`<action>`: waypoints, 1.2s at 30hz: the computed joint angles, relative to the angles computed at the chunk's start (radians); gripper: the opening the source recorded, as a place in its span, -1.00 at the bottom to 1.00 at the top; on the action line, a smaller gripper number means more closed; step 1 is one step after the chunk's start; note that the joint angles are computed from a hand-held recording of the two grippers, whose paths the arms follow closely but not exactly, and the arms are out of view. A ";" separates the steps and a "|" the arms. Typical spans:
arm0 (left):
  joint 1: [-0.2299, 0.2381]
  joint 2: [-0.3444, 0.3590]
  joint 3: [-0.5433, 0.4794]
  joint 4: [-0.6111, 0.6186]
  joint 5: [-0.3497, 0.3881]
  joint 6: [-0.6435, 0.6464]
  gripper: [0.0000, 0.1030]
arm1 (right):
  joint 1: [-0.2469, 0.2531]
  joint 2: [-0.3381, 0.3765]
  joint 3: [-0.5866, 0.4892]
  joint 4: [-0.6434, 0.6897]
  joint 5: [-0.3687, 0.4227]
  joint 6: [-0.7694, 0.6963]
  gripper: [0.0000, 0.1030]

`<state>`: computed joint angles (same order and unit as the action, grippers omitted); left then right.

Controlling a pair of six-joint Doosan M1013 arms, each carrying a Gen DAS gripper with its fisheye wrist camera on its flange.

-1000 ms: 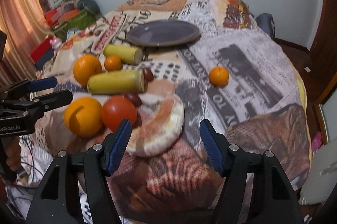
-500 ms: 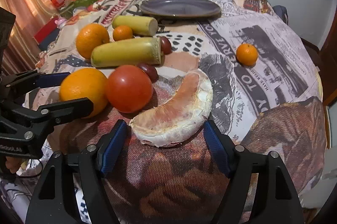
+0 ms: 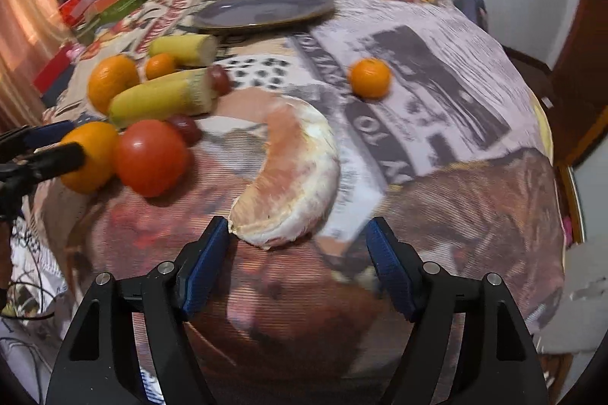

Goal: Organize fruits
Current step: 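Lower the right tool to the grapefruit segment while the left tool approaches the large orange, then grasp the grapefruit segment with the right tool while the left tool grasps the large orange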

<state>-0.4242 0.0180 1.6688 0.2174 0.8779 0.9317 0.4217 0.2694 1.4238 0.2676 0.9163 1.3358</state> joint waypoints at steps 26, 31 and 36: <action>-0.031 0.046 -0.028 0.029 0.057 0.020 0.24 | 0.002 0.028 -0.023 0.048 -0.074 -0.014 -0.25; -0.027 0.029 -0.031 0.075 0.056 -0.027 0.24 | -0.005 0.013 -0.018 0.078 -0.098 -0.020 -0.26; -0.024 0.019 -0.049 0.147 0.054 -0.059 0.24 | -0.005 0.002 -0.032 0.094 -0.123 -0.042 -0.26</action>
